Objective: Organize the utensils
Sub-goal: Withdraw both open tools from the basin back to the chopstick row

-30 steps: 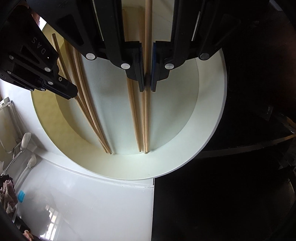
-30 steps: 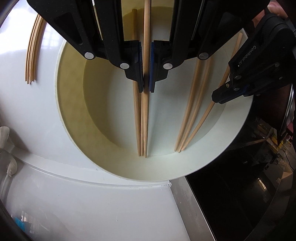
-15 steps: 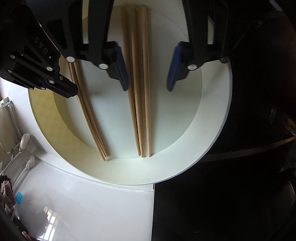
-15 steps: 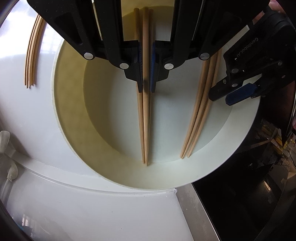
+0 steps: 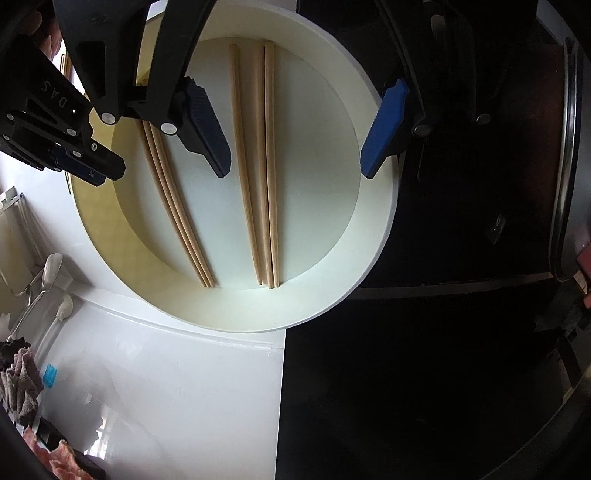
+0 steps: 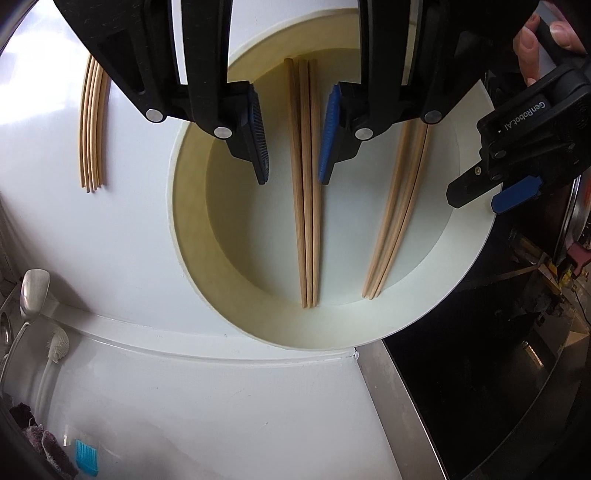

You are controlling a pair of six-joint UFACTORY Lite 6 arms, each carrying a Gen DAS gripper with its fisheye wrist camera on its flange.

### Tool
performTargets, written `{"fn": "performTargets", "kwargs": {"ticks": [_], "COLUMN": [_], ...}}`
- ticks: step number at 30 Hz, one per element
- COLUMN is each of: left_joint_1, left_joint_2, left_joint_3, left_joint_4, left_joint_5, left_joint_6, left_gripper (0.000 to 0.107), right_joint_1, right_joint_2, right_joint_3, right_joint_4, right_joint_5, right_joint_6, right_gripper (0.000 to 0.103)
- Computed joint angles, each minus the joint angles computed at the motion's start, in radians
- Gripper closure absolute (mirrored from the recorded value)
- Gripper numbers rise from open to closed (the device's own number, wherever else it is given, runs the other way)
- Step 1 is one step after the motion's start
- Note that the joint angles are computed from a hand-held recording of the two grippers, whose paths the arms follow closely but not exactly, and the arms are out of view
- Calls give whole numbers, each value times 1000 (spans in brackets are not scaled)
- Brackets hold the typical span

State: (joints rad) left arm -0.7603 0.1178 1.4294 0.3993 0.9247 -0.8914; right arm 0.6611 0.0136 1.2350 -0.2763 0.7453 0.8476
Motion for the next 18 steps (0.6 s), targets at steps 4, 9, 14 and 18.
{"fn": "performTargets", "kwargs": {"ticks": [4,9,14,18], "left_joint_1": [-14,-55,-114,-176], "left_joint_2": [-59,-107,-133,-135], "left_joint_3": [-34,-50,-58,-46], "left_joint_4": [4,38,55,75], "left_joint_5": [17,51,84,119], "left_joint_6": [-15,-72,-125,-177], "left_gripper": [30,27,24,22], "right_joint_1": [38,88,137,185], "right_joint_2": [-59,-140,-242,-366], "right_joint_3": [-26,-60,-134,-232], "right_joint_4": [-23,-65,-88,-111], "right_joint_5": [25,76,107,147], "right_joint_6": [35,84,139,199], "right_gripper": [68,65,60,54]}}
